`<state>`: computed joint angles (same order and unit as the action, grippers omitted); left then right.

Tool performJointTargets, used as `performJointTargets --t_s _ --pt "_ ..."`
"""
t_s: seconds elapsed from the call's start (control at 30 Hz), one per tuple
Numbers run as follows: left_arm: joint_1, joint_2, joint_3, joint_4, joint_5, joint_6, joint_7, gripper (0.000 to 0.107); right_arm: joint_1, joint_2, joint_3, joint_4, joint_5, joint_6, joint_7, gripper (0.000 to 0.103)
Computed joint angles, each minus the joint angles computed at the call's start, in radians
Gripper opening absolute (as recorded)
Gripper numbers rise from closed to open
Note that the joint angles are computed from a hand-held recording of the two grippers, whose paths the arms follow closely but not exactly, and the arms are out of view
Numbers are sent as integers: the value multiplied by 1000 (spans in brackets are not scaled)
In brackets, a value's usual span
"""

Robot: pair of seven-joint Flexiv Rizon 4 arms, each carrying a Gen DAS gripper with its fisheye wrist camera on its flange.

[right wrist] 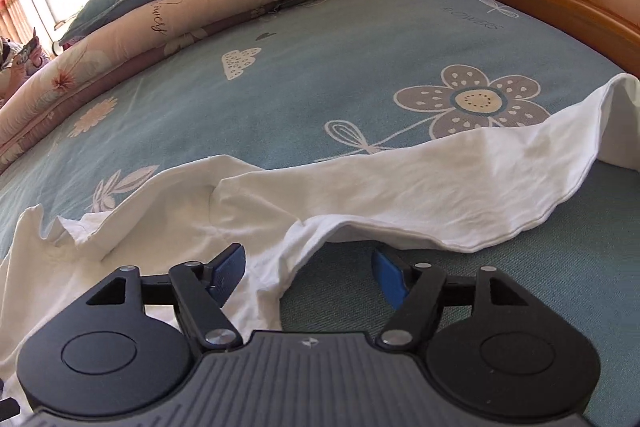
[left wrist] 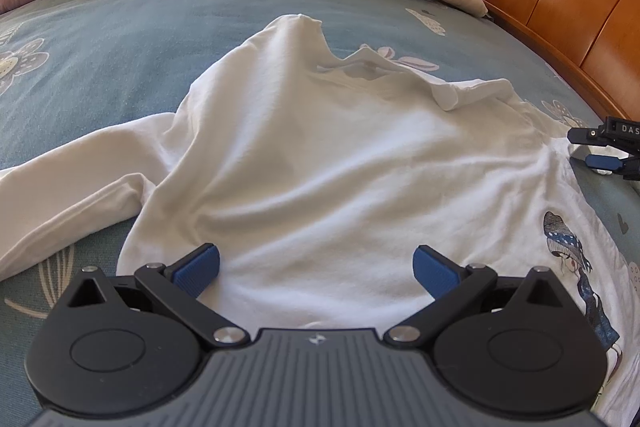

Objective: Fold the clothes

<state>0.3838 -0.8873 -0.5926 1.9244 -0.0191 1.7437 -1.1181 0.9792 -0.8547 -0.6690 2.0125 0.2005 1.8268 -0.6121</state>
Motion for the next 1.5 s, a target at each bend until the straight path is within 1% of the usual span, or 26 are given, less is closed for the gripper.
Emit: performJointTargets --t_s 0.03,0.1,0.13,0.23,0.3,0.37,0.4,0.43,0.47,0.5,0.57,0.63,0.77,0.9,0.97,1.07,1.1,1.13,1.2,1.23,1.27,1.3,1.33,1.4,1.43,1.5 --pt "-3 1 3 0 0 1 -1 102 -10 22 31 10 -12 37 -20 82" --pt "-11 4 11 -1 0 3 -3 102 -43 65 111 15 -34 90 -79 88" --pt "-14 6 14 0 -1 4 -4 102 -54 78 141 9 -50 91 -110 89" --pt "-25 10 27 -1 0 5 -5 102 -39 73 157 -37 -97 42 -206 92" --pt "-28 12 30 -2 1 4 -4 102 -20 54 144 -83 -121 -33 -230 94" --pt "-24 11 26 -2 2 1 -1 102 -26 33 148 -138 -170 -141 -211 94" --pt "-20 9 22 -1 2 0 0 102 -25 12 146 -175 -161 -198 -223 94" --pt "-17 9 20 -1 2 0 1 102 -10 -14 113 -186 -217 -216 -172 95" --pt "-16 8 19 0 2 -1 2 102 22 -48 65 -200 -235 -235 -147 102" --pt "-14 7 17 0 3 -1 4 102 28 -78 42 -220 -254 -238 -131 103" --pt "-8 5 11 1 5 -3 8 102 -1 -100 48 -262 -273 -245 -95 103" --pt "1 3 1 1 4 -7 11 102 -35 -108 59 -304 -308 -279 -75 103" --pt "15 -1 -14 4 0 -10 14 102 -139 -98 146 -382 -381 -343 -76 103" --pt "12 2 -12 5 -5 -13 12 102 -196 -48 222 -388 -438 -412 -80 103" --pt "14 3 -14 6 -9 -15 10 102 -205 -15 240 -355 -459 -375 -78 103" --pt "16 4 -15 8 -10 -16 11 102 -213 10 246 -344 -517 -361 -84 103" --pt "17 3 -16 8 -9 -16 12 102 -223 12 254 -354 -539 -375 -90 103" --pt "18 3 -17 8 -9 -17 15 102 -247 5 280 -382 -559 -411 -101 102" --pt "25 -1 -25 8 -8 -19 18 102 -303 -17 344 -453 -590 -499 -133 90" --pt "31 -3 -30 8 -8 -20 20 102 -329 -30 375 -490 -604 -544 -150 86" --pt "38 -6 -38 8 -8 -22 21 102 -352 -48 398 -527 -614 -571 -161 83" --pt "46 -10 -47 8 -9 -23 21 102 -375 -68 418 -565 -624 -593 -169 83" --pt "51 -14 -54 7 -11 -25 22 102 -389 -83 426 -594 -636 -600 -167 83" --pt "56 -22 -61 2 -12 -26 24 102 -401 -120 400 -669 -665 -620 -117 83" --pt "57 -23 -62 1 -11 -25 25 102 -404 -138 382 -701 -677 -624 -81 83" --pt "55 -24 -61 0 -10 -25 28 102 -407 -167 337 -742 -694 -592 16 83"
